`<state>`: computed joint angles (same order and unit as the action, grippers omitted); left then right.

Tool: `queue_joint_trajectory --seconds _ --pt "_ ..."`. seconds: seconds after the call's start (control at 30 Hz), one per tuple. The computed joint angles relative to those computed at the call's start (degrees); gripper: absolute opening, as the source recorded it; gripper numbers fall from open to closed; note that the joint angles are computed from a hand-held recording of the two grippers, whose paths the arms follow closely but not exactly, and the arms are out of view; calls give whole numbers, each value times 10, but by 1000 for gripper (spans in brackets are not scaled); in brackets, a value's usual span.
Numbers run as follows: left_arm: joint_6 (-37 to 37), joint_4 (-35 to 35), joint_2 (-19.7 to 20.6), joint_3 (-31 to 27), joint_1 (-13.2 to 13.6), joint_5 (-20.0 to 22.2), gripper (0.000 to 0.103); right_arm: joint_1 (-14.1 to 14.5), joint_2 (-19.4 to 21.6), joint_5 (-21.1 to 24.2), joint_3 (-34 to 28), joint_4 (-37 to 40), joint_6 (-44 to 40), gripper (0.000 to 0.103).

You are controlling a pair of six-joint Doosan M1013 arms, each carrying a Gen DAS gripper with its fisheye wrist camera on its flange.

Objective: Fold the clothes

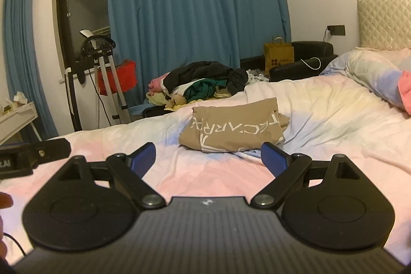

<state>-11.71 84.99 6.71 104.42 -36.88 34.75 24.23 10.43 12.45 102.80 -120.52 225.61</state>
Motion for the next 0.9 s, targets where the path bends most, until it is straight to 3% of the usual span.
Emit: queue_joint_trajectory --seconds 0.57,0.9 --pt "-8 8 -1 2 -5 6 103 12 -1 25 3 54 -64 90" --pt "2 0 1 -1 -8 8 103 9 -3 24 6 36 -42 90"
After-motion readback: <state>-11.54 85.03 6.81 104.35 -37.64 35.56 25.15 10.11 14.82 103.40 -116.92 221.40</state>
